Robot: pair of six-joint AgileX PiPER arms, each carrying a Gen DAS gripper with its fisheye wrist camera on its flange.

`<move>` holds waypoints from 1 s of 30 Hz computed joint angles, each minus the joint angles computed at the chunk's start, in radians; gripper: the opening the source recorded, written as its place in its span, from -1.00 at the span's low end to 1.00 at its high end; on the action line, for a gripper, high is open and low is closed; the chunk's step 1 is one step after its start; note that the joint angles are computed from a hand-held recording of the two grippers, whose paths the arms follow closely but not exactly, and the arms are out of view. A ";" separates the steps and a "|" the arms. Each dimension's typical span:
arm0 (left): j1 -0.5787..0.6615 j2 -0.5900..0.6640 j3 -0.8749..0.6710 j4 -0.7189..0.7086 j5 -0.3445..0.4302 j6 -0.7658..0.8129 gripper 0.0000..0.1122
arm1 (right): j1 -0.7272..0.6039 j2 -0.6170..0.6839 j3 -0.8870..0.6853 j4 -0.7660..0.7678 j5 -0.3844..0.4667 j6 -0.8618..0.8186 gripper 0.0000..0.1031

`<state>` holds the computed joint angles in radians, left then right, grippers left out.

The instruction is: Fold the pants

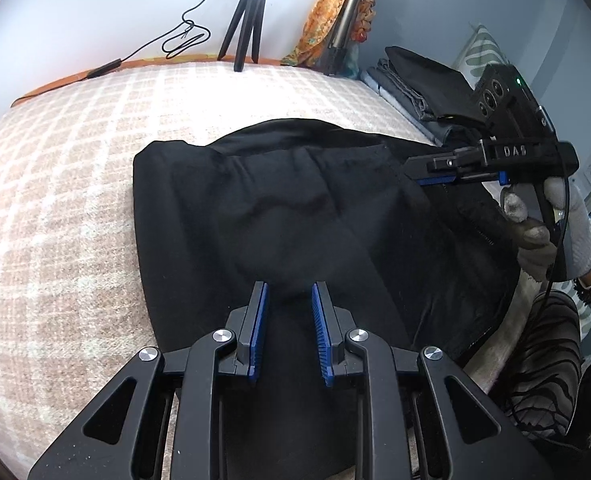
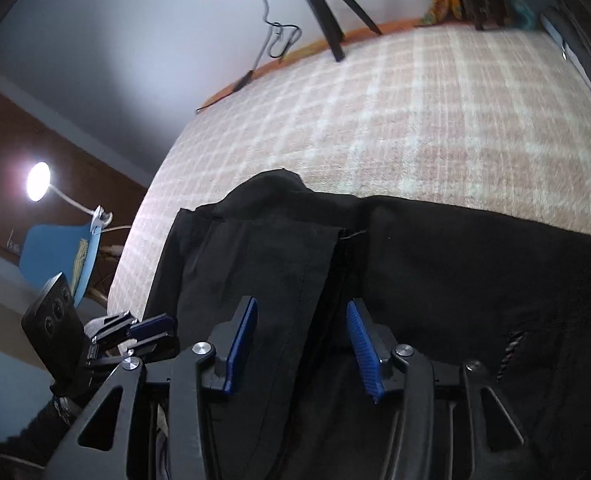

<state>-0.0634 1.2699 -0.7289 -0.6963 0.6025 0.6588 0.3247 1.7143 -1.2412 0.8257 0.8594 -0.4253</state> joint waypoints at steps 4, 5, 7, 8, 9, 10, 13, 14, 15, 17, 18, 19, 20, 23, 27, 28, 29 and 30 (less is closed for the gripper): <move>-0.003 0.005 0.002 -0.001 -0.005 0.000 -0.64 | -0.034 0.020 0.047 0.108 0.035 -0.109 -0.10; -0.008 0.005 0.004 0.002 -0.010 -0.004 -0.64 | -0.040 0.028 0.066 0.153 0.042 -0.150 -0.11; -0.013 0.009 0.004 0.004 -0.017 -0.008 -0.64 | -0.042 0.029 0.101 0.223 0.037 -0.210 -0.14; -0.014 0.009 0.005 0.005 -0.018 -0.008 -0.64 | -0.049 0.042 0.108 0.278 0.055 -0.251 -0.24; -0.013 0.011 0.004 0.003 -0.019 -0.008 -0.64 | -0.054 0.051 0.114 0.318 0.072 -0.280 -0.36; -0.012 0.012 0.003 0.004 -0.018 -0.008 -0.64 | -0.053 0.055 0.118 0.348 0.078 -0.299 -0.40; -0.017 0.011 0.005 0.009 -0.023 -0.016 -0.64 | -0.044 0.045 0.122 0.360 0.074 -0.314 -0.65; -0.017 0.011 0.005 0.009 -0.023 -0.016 -0.64 | -0.044 0.037 0.128 0.365 0.073 -0.314 -0.77; -0.016 0.011 0.004 0.008 -0.021 -0.018 -0.64 | -0.042 0.034 0.131 0.370 0.071 -0.311 -0.92; -0.008 0.006 0.003 0.001 -0.012 -0.022 -0.64 | -0.034 0.015 0.142 0.358 0.047 -0.289 -0.96; 0.001 -0.001 0.001 -0.004 -0.003 -0.025 -0.64 | -0.033 0.007 0.146 0.354 0.041 -0.279 -0.97; 0.013 -0.010 0.002 -0.009 0.005 -0.025 -0.64 | -0.033 0.000 0.146 0.346 0.037 -0.265 -0.97; 0.030 -0.032 0.005 -0.014 0.013 -0.031 -0.64 | -0.030 -0.007 0.144 0.330 0.030 -0.245 -0.98; 0.079 -0.092 0.012 -0.020 0.032 -0.022 -0.64 | -0.038 -0.022 0.133 0.295 0.039 -0.199 -0.98; 0.116 -0.147 0.012 0.037 0.033 -0.043 -0.64 | -0.069 -0.061 0.127 0.252 0.069 -0.162 -0.98; 0.125 -0.151 0.010 0.043 0.039 -0.044 -0.64 | -0.073 -0.072 0.123 0.233 0.073 -0.144 -0.98; 0.133 -0.153 0.009 0.047 0.042 -0.044 -0.64 | -0.084 -0.083 0.121 0.214 0.083 -0.127 -0.98; 0.137 -0.154 0.010 0.050 0.042 -0.044 -0.64 | -0.089 -0.092 0.118 0.198 0.090 -0.110 -0.98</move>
<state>0.0733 1.1158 -0.7192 -0.6459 0.6441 0.6146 0.2356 1.6228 -1.1234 1.0238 0.9496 -0.5358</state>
